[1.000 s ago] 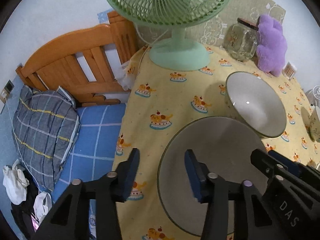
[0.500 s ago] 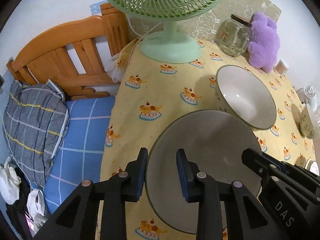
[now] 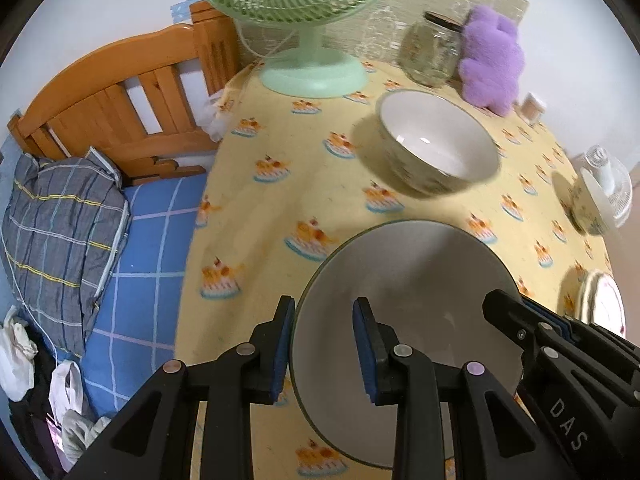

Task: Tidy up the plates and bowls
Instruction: 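Grasp the rim of the grey-interior bowl with both grippers, then lift the grey-interior bowl and carry it toward the plate stack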

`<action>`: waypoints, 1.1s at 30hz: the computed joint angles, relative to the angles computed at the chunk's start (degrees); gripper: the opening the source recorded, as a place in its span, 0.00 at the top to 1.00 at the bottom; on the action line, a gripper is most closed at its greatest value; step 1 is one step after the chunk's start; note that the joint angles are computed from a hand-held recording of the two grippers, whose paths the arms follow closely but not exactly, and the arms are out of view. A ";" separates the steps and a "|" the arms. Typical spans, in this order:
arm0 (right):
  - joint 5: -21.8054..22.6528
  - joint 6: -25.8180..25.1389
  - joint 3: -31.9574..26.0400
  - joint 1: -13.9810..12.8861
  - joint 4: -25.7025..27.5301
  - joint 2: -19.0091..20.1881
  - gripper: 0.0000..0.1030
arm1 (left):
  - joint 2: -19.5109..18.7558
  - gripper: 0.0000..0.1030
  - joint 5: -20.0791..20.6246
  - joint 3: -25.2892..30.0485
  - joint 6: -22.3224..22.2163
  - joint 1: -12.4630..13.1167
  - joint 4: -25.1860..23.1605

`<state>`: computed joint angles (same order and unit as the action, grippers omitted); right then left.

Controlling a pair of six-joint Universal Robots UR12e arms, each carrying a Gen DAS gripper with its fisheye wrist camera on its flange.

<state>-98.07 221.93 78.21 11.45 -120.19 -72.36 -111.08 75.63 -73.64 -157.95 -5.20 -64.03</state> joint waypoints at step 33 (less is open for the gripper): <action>4.43 -4.64 16.43 -6.63 -2.58 -13.32 0.87 | 6.15 0.72 4.47 -8.57 -6.04 -7.80 3.63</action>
<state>-93.64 217.28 94.64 4.83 -122.77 -85.68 -104.92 80.11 -82.20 -163.99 -13.00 -60.41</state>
